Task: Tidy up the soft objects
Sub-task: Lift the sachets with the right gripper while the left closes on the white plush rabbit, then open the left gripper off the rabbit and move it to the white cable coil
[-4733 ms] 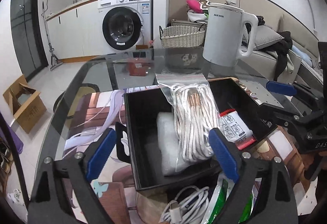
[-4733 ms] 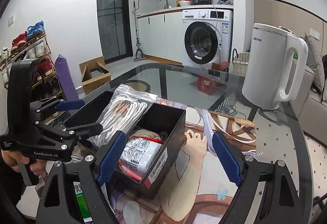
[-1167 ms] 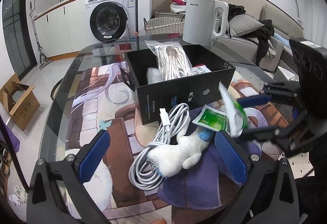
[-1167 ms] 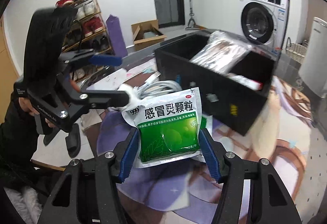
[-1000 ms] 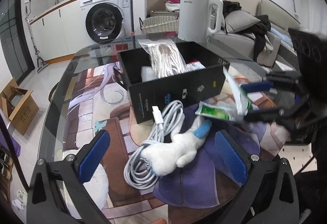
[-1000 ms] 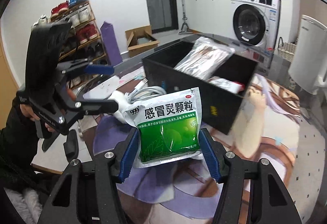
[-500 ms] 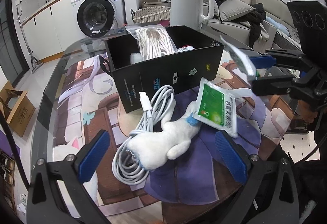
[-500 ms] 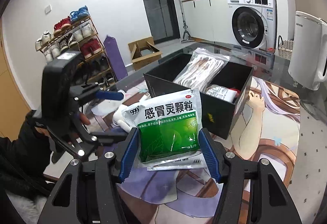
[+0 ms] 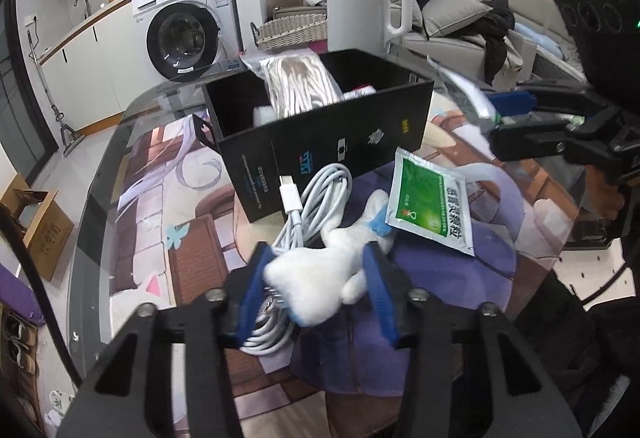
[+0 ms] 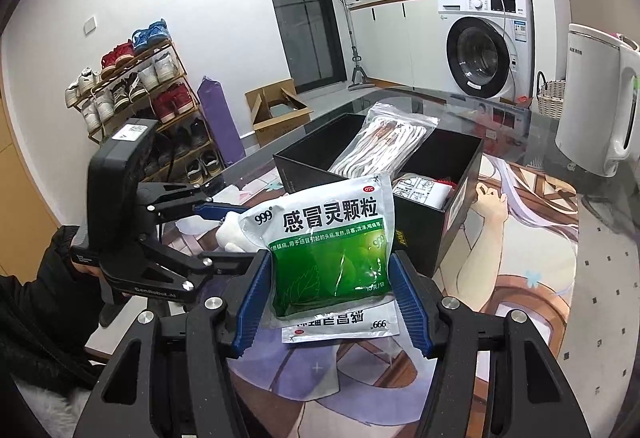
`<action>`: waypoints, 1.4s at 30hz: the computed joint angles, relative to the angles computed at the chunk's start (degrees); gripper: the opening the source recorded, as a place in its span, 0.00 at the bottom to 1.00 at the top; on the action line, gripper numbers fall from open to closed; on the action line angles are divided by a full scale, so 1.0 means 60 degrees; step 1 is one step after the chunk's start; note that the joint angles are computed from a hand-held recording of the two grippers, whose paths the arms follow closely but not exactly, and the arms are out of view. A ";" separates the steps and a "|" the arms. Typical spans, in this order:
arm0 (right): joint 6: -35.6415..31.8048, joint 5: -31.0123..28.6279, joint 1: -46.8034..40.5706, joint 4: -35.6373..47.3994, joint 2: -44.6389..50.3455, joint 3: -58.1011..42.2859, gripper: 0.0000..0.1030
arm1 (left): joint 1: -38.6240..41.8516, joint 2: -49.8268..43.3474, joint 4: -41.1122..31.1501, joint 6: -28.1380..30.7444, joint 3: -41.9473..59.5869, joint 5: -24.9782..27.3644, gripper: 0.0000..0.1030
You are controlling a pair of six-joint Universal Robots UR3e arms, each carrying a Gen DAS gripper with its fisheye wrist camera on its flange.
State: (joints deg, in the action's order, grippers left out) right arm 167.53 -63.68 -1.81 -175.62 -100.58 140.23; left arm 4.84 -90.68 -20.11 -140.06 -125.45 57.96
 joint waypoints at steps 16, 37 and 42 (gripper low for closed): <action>-0.0044 -0.0025 -0.0044 0.0086 -0.0088 -0.0021 0.59 | 0.0071 0.1027 -0.2504 0.1950 0.0086 -0.0555 0.56; -0.0058 -0.0068 -0.0002 0.0196 -0.0136 -0.0043 0.59 | -0.0671 -0.0181 -0.1589 0.0872 0.0289 -0.0248 0.46; -0.0058 -0.0092 0.0028 0.0204 -0.0149 -0.0065 0.59 | -0.0501 -0.0069 -0.2148 0.1146 0.0365 -0.0684 0.42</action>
